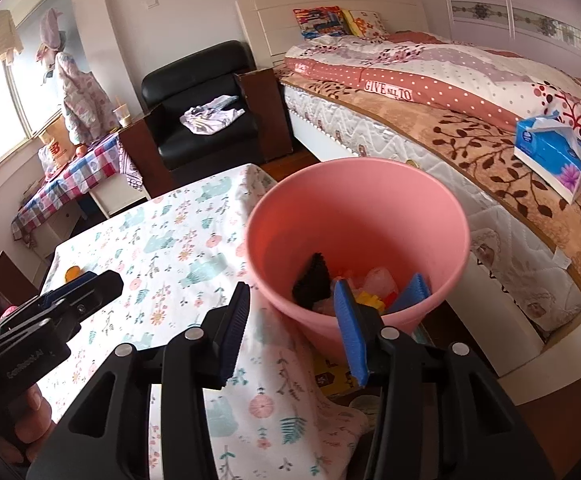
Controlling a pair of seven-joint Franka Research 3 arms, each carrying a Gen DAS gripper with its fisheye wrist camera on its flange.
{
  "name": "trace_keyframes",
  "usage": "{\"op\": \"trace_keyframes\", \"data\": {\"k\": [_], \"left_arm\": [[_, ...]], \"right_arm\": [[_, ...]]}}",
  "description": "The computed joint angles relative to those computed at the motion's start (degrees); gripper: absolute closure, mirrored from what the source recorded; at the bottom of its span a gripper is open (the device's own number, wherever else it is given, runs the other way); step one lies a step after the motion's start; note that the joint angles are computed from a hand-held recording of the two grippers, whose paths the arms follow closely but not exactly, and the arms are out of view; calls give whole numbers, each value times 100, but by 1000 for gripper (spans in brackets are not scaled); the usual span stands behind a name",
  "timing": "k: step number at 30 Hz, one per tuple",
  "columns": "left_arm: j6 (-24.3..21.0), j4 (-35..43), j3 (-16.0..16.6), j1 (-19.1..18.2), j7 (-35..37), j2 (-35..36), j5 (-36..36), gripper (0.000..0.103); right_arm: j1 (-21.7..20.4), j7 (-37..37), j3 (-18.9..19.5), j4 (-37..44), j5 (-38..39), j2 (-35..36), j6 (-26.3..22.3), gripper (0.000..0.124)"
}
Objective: Collect trash
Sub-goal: 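Move both open grippers back over the orange peel and yellow sponge, then grasp orange peel with left gripper while right gripper grasps yellow mesh sponge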
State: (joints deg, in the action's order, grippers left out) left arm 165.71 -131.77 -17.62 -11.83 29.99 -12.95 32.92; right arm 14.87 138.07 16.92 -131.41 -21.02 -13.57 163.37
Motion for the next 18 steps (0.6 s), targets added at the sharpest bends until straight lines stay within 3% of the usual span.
{"op": "trace_keyframes", "data": {"k": [18], "left_arm": [[-511,-1323,234,432,-186,-1229,-222,54]], "right_arm": [[805,-920,-169,436,657,686,274,79]]}}
